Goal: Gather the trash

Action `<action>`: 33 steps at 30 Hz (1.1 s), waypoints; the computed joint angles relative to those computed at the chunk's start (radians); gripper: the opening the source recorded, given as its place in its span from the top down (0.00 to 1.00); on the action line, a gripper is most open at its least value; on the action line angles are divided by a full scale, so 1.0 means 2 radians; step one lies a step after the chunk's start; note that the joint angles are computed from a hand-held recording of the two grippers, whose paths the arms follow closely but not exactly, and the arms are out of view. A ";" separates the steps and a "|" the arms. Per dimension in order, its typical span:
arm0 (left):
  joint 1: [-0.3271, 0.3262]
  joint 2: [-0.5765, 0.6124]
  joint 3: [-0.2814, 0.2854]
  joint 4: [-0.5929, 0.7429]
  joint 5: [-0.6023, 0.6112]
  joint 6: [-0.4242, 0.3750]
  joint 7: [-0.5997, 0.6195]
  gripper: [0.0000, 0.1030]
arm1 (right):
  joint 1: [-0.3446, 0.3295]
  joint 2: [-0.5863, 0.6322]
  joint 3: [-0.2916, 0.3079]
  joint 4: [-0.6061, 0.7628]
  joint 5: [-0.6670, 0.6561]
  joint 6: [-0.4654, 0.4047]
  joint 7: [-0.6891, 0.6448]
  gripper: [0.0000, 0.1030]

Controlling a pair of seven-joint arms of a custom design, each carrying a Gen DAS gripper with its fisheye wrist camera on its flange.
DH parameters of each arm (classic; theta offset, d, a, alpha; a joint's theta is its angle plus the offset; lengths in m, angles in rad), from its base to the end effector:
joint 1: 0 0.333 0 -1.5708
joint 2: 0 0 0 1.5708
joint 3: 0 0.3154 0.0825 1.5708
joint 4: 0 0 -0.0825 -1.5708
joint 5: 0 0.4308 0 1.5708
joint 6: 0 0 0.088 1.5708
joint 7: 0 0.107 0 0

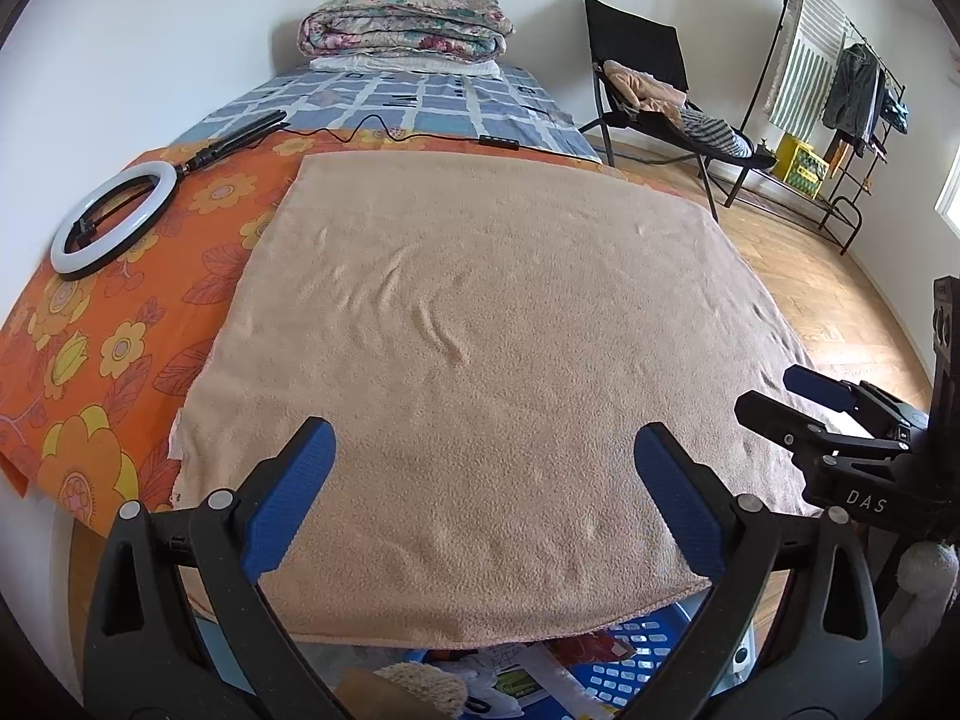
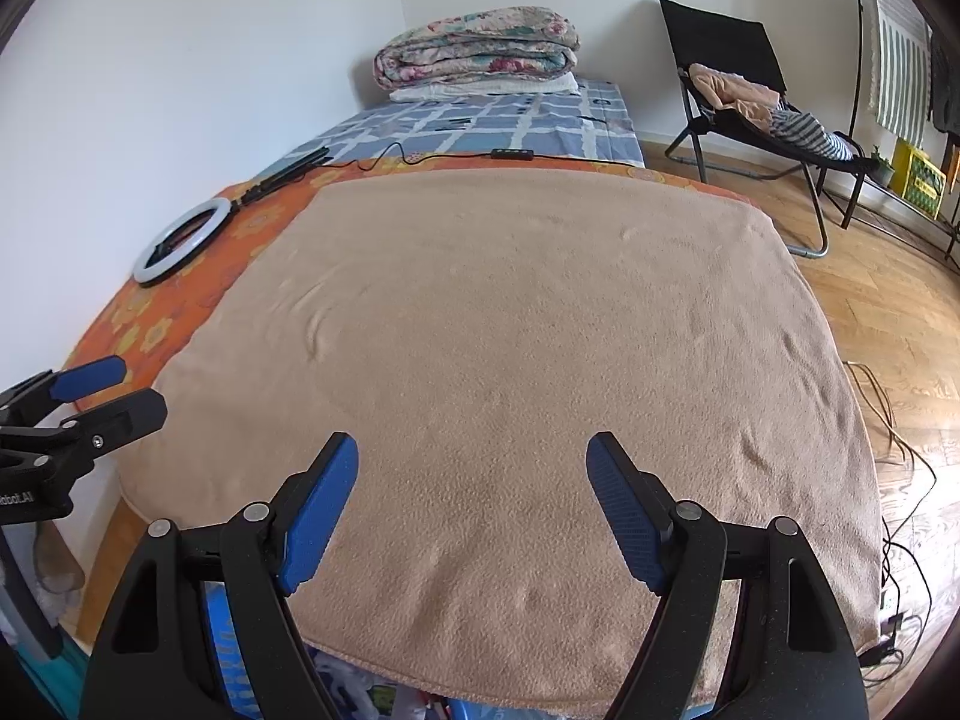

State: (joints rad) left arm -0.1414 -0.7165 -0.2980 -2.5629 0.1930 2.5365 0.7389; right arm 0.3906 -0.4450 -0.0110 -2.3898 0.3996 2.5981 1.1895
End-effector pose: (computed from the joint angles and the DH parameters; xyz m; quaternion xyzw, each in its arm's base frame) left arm 0.3879 -0.1974 0.5464 -0.7432 0.5634 -0.2828 0.2243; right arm 0.4714 0.1792 0.5396 -0.8024 0.4834 -0.1134 0.3310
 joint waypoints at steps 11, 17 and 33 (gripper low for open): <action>-0.004 0.001 0.009 0.003 -0.017 -0.014 -0.003 0.01 | 0.000 0.006 0.001 0.002 0.006 -0.003 0.003 0.24; -0.004 0.000 0.010 0.004 -0.017 -0.015 0.000 0.01 | -0.002 0.007 0.002 0.003 0.006 -0.006 0.009 0.24; -0.004 -0.002 0.008 0.006 -0.016 -0.016 0.002 0.01 | -0.003 0.005 0.000 0.002 0.011 -0.003 0.022 0.24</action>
